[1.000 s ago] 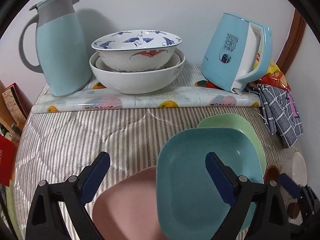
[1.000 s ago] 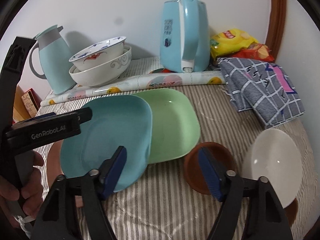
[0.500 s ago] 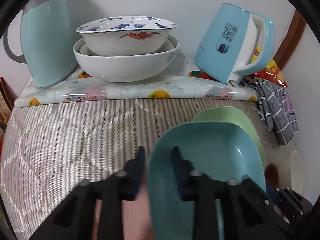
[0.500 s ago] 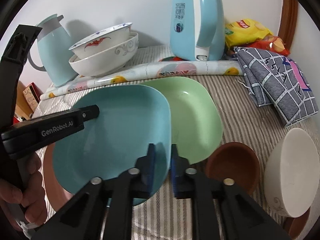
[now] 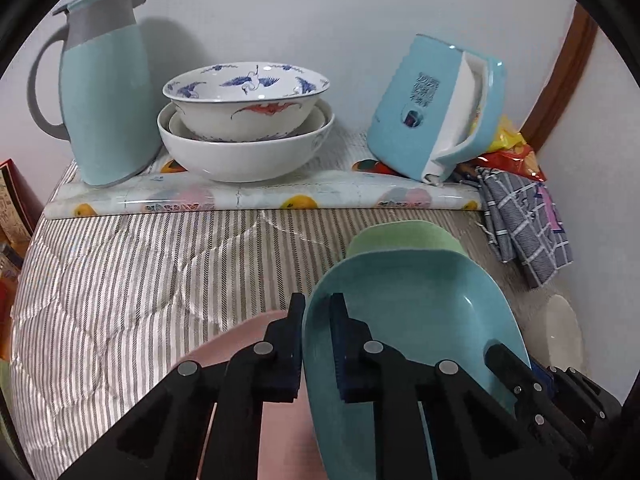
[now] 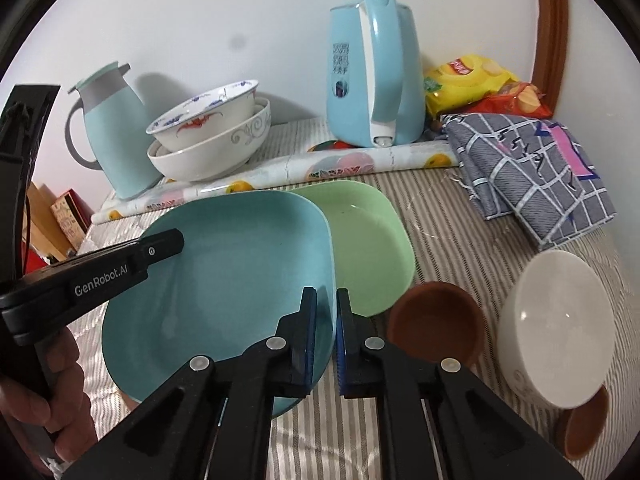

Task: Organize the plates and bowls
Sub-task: 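Close the right gripper on the light-blue plate rim while the left gripper also clamps it, then lift the light-blue plate with both grippers and carry it over the pink plate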

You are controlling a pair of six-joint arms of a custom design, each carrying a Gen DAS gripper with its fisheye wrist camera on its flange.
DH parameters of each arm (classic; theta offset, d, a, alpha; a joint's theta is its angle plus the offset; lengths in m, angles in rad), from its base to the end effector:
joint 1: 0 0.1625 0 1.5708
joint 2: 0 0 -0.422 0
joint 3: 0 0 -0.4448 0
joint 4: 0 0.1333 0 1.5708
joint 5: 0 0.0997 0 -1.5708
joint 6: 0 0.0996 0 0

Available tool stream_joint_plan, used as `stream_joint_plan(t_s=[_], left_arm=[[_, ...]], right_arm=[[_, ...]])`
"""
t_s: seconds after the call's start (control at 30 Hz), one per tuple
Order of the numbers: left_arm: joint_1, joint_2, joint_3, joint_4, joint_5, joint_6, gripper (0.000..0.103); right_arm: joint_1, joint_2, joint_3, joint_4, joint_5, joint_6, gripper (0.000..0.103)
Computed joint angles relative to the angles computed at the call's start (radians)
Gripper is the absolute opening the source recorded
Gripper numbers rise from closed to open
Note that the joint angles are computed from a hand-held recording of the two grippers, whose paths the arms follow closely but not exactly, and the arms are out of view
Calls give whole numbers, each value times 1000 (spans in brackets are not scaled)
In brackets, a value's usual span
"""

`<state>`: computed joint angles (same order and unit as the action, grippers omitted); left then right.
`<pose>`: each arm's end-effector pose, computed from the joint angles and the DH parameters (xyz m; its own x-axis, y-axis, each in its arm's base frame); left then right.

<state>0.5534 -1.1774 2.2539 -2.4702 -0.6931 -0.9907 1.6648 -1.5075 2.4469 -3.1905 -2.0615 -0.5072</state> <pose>-0.2808 -0.4202 0.0805 -0.8213 -0.0958 -0.5624 0.2746 0.7978 -0.5368 0.1256 -0.4120 0.2190 -0.7564 -0.1903 0.6258 -0.5038 0.7797 -0.3719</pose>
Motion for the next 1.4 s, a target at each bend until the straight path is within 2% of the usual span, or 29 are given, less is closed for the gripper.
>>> stream_joint_plan(t_s=[0.3,0.63,1.0,1.4], left_arm=[[-96,-38,15,74,0,-84,11],[-161,-74,37,143,-29,-177,11],[-199,-112,48,232,-35,-241,11],[-201,-153,68,269,-30,-273,11]], right_arm=[[26,-160,71,48,-5,18,8],[27,-297,126,105,16,36,7],[40,-342,161,119,14,44,7],[64,-314,169,99,3,52,7]])
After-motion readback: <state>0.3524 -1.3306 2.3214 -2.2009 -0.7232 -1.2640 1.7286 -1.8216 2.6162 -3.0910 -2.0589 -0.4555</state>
